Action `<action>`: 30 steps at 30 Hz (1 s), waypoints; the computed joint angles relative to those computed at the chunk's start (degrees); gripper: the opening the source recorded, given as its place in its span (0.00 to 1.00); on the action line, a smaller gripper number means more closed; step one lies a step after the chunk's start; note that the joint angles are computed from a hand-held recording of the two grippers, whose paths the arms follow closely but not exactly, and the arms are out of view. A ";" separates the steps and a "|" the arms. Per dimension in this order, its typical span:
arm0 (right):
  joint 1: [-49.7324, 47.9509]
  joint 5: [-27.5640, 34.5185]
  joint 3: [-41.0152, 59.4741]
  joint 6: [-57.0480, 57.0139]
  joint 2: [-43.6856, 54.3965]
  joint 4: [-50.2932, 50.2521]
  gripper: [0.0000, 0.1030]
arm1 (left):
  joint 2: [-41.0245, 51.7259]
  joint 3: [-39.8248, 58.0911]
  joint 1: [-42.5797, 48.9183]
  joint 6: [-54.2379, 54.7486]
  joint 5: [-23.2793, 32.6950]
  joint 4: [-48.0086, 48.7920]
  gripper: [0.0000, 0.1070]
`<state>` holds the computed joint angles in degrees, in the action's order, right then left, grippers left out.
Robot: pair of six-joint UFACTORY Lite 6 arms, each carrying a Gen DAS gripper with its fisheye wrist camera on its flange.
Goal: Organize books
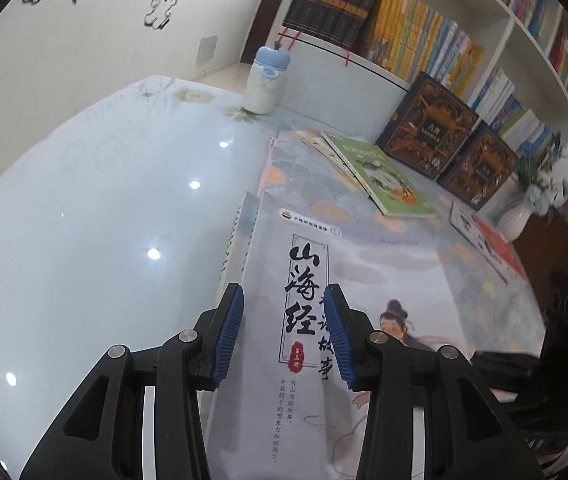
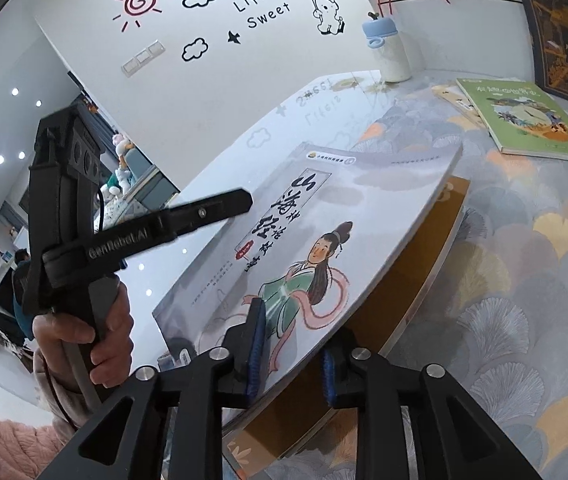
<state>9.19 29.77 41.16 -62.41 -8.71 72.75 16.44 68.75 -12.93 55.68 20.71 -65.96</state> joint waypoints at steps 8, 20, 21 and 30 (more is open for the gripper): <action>0.20 -0.63 0.10 10.06 -2.63 -9.64 0.64 | -1.97 -0.02 -0.87 -9.99 -3.95 6.64 0.75; -23.00 15.91 -5.39 3.66 -15.75 -11.45 0.65 | -4.83 3.71 -9.35 -43.42 -4.60 36.29 0.75; -26.20 18.23 -5.57 2.62 -16.54 -11.58 0.65 | -4.70 4.48 -10.79 -46.69 -4.43 39.38 0.75; -64.06 39.46 4.52 -11.49 -5.81 -14.69 0.66 | 9.18 28.16 -28.73 -72.06 2.06 62.64 0.75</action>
